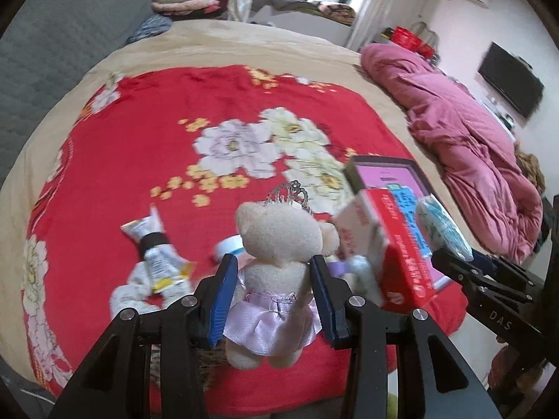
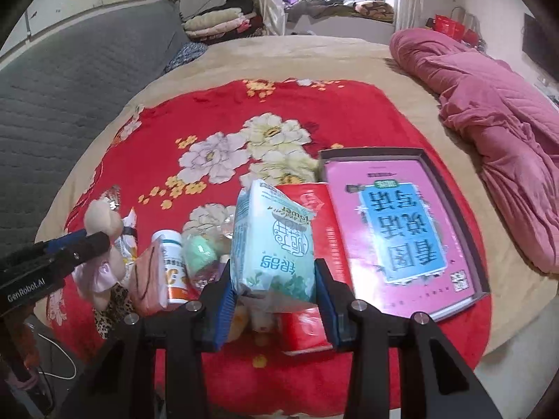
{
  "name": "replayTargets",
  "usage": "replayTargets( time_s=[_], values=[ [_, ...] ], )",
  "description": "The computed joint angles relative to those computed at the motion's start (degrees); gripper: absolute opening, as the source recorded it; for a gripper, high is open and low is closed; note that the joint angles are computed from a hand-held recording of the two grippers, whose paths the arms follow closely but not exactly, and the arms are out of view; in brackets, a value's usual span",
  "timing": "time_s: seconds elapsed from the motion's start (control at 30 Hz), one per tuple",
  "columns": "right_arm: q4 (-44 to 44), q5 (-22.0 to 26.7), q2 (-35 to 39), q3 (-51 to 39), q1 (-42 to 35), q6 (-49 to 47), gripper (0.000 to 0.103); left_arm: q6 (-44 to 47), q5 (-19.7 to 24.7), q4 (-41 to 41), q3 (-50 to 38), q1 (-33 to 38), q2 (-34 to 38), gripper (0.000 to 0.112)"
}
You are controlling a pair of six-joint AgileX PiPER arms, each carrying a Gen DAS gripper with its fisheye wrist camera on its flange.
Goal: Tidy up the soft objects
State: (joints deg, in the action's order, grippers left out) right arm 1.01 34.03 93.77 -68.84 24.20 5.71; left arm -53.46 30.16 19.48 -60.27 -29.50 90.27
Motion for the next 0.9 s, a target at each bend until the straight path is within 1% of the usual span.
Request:
replayTargets(
  time_s=[0.23, 0.37, 0.53, 0.63, 0.77, 0.8, 0.83, 0.9],
  values=[
    [4.8, -0.7, -4.2, 3.4, -8.2, -7.1, 0.042, -2.1, 4.2, 1.1, -11.0, -7.0, 6.5, 0.044],
    [7.8, -0.8, -4.8, 3.7, -13.1, -11.3, 0.042, -1.2, 7.0, 0.4, -19.4, -10.2, 12.1, 0.044],
    [10.9, -0.4, -4.6, 3.4, -18.9, -16.6, 0.042, 2.2, 10.0, -3.3, -31.0, -12.5, 19.9, 0.044],
    [12.5, -0.3, -3.9, 2.9, -21.8, -19.7, 0.042, 3.9, 13.2, -4.2, -39.7, -13.7, 25.6, 0.044],
    [13.0, -0.1, -1.8, 1.6, -24.8, -22.7, 0.042, 6.6, 19.2, -5.9, -52.6, -14.9, 33.6, 0.044],
    [13.4, 0.0, -1.0, 1.0, -25.5, -23.4, 0.042, 7.6, 21.7, -6.2, -57.8, -15.4, 36.7, 0.044],
    [14.0, -0.3, -0.3, 0.8, -26.3, -24.5, 0.042, 8.0, 23.3, -6.2, -60.8, -15.6, 38.7, 0.044],
    [13.4, -0.4, 1.4, 0.2, -27.2, -25.2, 0.042, 10.0, 28.9, -6.8, -71.4, -16.3, 45.1, 0.044]
  ],
)
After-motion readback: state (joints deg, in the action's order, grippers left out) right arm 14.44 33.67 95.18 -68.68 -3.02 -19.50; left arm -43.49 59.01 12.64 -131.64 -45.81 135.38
